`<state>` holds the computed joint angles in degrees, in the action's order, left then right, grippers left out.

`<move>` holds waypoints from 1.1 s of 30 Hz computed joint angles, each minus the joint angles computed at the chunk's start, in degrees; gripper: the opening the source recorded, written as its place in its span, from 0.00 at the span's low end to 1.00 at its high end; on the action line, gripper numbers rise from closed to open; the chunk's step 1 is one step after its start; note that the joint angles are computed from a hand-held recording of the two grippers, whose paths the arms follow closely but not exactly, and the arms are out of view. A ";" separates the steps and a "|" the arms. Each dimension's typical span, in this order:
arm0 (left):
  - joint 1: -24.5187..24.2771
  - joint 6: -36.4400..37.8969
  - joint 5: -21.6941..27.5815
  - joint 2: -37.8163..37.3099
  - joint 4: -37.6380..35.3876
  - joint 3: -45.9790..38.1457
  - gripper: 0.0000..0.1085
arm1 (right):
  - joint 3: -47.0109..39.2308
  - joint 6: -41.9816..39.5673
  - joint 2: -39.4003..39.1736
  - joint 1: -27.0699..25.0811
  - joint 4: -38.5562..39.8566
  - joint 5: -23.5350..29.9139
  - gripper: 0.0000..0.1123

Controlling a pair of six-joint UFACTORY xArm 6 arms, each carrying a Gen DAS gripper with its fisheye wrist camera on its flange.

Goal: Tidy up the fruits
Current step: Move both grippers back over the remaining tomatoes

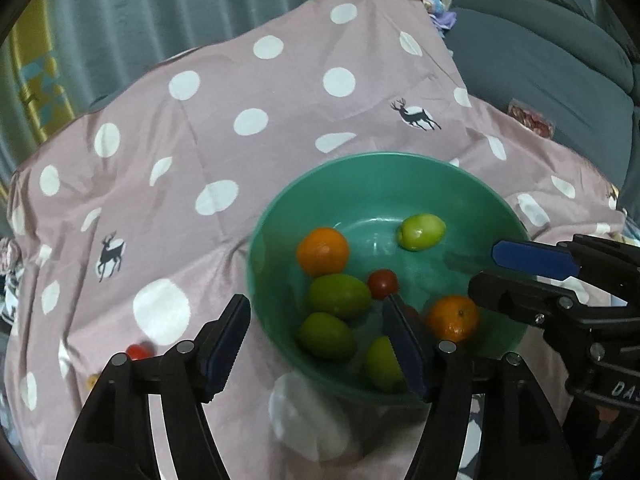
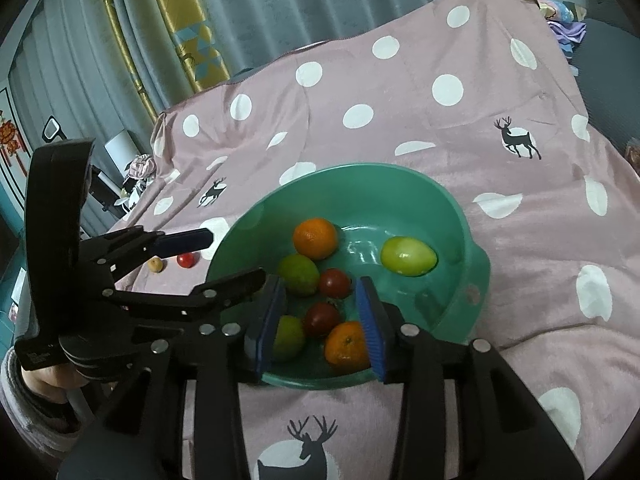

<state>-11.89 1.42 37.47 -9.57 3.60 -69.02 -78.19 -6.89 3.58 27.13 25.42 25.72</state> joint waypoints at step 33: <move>26.53 8.19 2.71 -20.05 -13.63 22.85 0.64 | -14.42 -11.21 10.28 12.56 3.39 19.33 0.41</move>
